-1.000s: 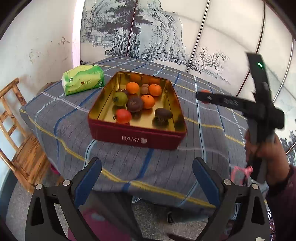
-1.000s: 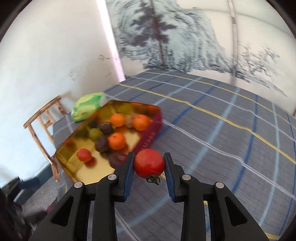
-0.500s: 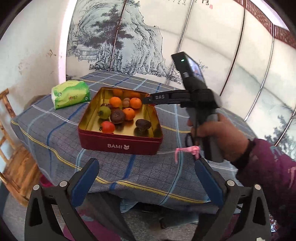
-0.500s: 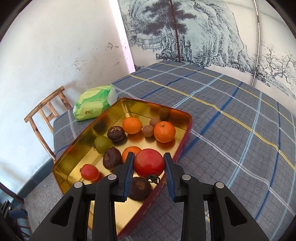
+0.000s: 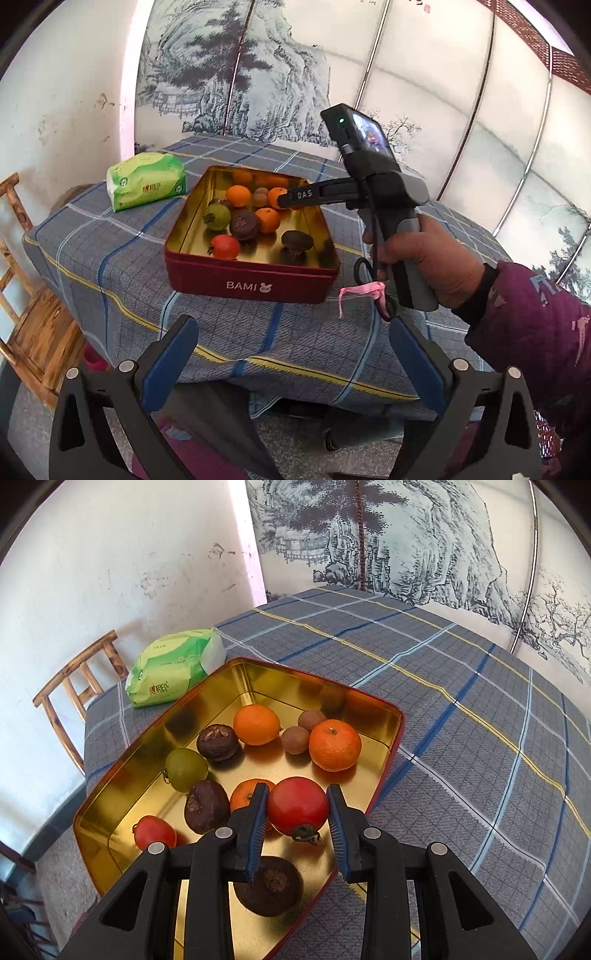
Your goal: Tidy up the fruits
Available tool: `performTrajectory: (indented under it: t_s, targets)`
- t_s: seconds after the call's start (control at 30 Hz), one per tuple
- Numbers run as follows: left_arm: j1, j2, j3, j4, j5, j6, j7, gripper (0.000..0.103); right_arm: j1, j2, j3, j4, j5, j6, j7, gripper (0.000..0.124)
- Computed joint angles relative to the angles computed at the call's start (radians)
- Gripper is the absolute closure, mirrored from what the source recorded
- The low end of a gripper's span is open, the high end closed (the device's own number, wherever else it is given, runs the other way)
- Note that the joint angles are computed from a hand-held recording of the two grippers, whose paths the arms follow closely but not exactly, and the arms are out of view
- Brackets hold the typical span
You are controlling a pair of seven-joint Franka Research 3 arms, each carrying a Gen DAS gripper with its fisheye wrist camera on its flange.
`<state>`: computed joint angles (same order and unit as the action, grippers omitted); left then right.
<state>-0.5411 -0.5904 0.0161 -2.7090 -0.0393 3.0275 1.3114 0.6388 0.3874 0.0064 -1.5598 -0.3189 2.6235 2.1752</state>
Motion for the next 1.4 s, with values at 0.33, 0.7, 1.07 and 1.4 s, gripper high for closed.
performTrajectory:
  t_s: [0.33,0.7,1.07,1.4]
  targets:
    - [0.044,0.003,-0.034,0.008,0.013,-0.041,-0.023,0.001,0.001,0.012,0.0,0.018,0.002,-0.01,-0.009,0.091]
    - [0.09,0.007,-0.076,0.021,0.041,-0.072,-0.051,0.001,0.013,0.023,-0.014,0.039,-0.015,-0.013,0.01,0.091]
    - [0.135,-0.002,-0.116,0.025,0.088,-0.085,-0.091,0.001,0.054,-0.114,-0.046,-0.138,-0.183,0.095,0.203,0.084]
    - [0.273,-0.067,-0.249,0.014,0.22,-0.038,-0.213,0.001,0.064,-0.399,0.001,-0.439,-0.67,0.082,0.669,0.052]
